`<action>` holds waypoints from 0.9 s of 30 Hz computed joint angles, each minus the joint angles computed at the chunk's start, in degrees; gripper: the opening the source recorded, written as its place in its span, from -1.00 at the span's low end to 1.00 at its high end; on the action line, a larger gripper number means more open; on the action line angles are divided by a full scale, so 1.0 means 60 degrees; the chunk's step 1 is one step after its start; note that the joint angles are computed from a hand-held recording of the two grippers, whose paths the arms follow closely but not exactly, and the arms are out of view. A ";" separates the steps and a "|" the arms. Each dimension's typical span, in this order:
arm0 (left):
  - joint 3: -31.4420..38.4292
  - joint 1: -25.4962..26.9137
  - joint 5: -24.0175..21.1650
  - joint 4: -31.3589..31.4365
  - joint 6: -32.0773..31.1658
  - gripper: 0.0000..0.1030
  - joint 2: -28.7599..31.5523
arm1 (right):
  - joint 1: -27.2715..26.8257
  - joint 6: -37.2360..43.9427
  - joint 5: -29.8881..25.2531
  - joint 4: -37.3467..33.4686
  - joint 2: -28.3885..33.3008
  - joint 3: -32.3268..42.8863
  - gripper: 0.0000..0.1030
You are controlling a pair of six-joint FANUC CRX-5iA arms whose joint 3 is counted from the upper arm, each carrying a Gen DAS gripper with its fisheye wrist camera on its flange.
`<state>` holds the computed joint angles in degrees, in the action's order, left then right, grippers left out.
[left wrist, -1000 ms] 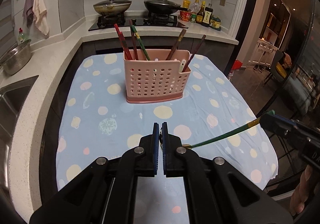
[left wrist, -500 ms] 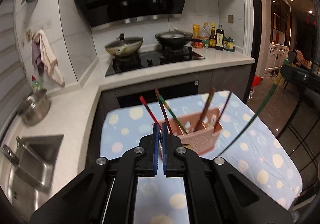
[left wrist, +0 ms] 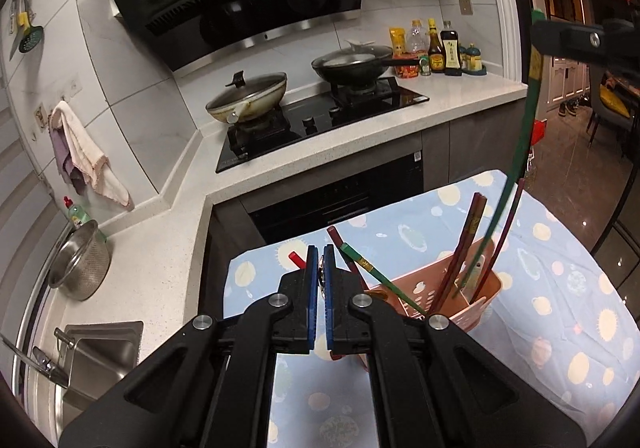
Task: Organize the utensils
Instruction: 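Lower the spoon and chopstick into the holder and open both tools, then withdraw both open tools from the pink holder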
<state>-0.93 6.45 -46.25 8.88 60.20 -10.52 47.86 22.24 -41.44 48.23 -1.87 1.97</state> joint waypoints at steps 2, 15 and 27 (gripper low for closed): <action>0.0014 0.0000 -0.0012 0.0025 0.0027 -0.95 0.0141 | -0.0105 0.0085 0.0146 -0.0183 0.0057 0.0074 -0.87; -0.0064 -0.0195 -0.0186 -0.0342 0.0455 -0.91 0.0662 | -0.0151 0.1050 -0.0149 -0.1358 0.0543 0.0199 -0.86; -0.0314 -0.0030 -0.0037 0.0055 0.1076 -0.24 0.0358 | 0.0208 0.0969 -0.0773 -0.1231 0.0209 -0.0300 -0.47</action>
<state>-2.82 6.27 -46.47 9.21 66.66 -8.37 49.11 28.05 -46.07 40.84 -0.62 0.17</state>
